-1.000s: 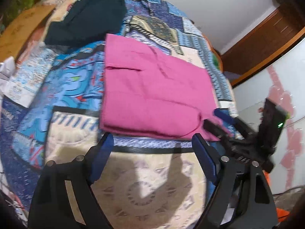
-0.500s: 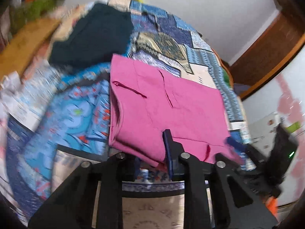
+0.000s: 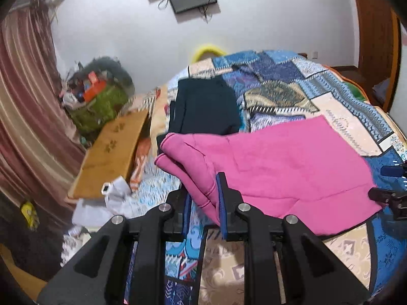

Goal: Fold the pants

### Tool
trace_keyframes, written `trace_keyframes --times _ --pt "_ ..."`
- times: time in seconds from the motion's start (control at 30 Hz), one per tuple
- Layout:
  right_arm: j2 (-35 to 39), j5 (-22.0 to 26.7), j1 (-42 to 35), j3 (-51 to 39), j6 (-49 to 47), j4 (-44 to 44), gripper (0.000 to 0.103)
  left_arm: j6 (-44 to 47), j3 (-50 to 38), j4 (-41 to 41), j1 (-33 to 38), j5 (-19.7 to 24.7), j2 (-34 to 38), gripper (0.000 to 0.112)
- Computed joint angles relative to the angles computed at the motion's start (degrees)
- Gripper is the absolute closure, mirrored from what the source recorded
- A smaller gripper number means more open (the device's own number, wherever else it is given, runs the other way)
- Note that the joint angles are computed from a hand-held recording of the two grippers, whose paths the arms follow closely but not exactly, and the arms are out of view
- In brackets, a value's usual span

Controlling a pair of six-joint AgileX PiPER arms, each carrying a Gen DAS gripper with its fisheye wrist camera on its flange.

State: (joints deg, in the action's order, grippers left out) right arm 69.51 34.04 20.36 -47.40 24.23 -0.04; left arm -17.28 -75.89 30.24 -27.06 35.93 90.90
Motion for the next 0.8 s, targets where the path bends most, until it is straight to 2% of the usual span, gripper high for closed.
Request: trace_keyframes --times 0.1,0.4,0.6,0.8 --pt "0.44 -0.08 -0.25 -0.21 -0.37 -0.02 0.023 0.44 -1.89 -0.07 -1.70 -0.88 -0.02 0.094" --pt "0.09 -0.33 -1.08 0.28 -1.32 1.44 0.023 16.46 -11.65 -19.40 -4.57 0.53 2.42 0.098" --pt "0.11 -0.82 -1.49 0.54 -2.16 2.81 0.023 26.09 -16.14 -30.35 -6.39 4.51 5.51 0.099" --pt "0.04 -1.23 -1.72 0.82 -2.74 3.49 0.023 32.04 -21.06 -39.75 -6.18 11.54 10.24 0.099"
